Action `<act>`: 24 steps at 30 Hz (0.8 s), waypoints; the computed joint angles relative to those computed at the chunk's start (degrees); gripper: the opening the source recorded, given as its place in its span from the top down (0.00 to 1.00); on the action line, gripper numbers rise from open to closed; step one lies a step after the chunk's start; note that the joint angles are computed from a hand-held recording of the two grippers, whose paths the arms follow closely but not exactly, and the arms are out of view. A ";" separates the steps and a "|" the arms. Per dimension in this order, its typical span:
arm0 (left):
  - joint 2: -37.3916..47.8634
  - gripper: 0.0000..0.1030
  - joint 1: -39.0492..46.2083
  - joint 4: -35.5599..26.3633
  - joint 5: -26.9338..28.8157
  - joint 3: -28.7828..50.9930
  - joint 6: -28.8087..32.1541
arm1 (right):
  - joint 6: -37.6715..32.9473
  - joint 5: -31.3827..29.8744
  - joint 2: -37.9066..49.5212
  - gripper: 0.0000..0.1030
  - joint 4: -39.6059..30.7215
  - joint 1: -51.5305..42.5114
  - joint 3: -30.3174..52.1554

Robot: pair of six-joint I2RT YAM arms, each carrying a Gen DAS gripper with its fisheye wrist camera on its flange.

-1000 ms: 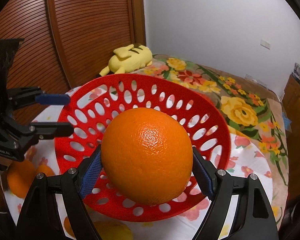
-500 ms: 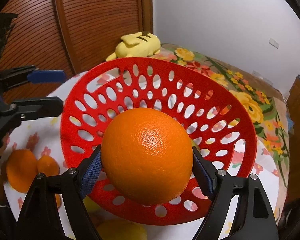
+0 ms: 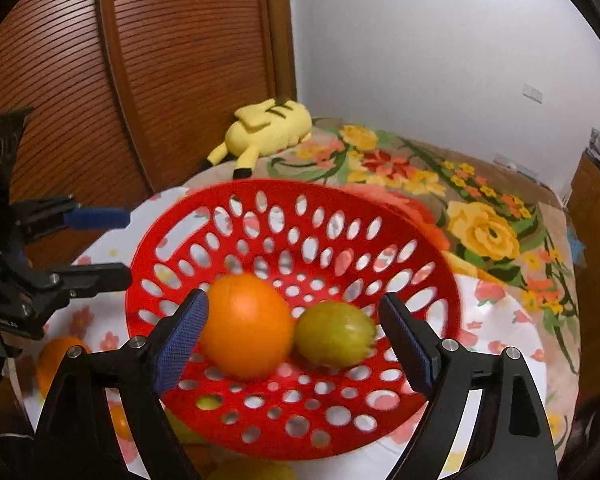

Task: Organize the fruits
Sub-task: 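Lower the large orange into the red basket and open the right tool, then withdraw the left tool while the right tool grasps the green round fruit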

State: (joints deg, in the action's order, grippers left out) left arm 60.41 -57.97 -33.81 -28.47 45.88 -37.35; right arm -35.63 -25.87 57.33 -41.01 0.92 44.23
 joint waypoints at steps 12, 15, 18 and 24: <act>-2.57 0.33 -8.73 -4.73 -6.61 -0.01 -7.25 | -4.18 -7.00 -9.09 0.14 -8.52 -9.89 1.36; -2.61 0.32 -11.27 -6.36 -8.37 0.38 -9.36 | -7.24 -9.63 -12.24 0.14 -12.36 -14.60 1.01; -2.72 0.30 -15.72 -9.12 -11.37 0.65 -13.00 | -13.10 -14.16 -14.83 0.14 -17.91 -22.53 0.50; -2.87 0.29 -22.98 -13.60 -15.02 0.09 -20.20 | -36.57 -23.99 -15.27 0.14 -35.09 -45.37 0.08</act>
State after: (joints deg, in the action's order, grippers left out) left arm 57.54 -80.94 -47.41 -43.49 45.98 -57.55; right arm -72.20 -49.85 42.06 -76.09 -44.44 44.30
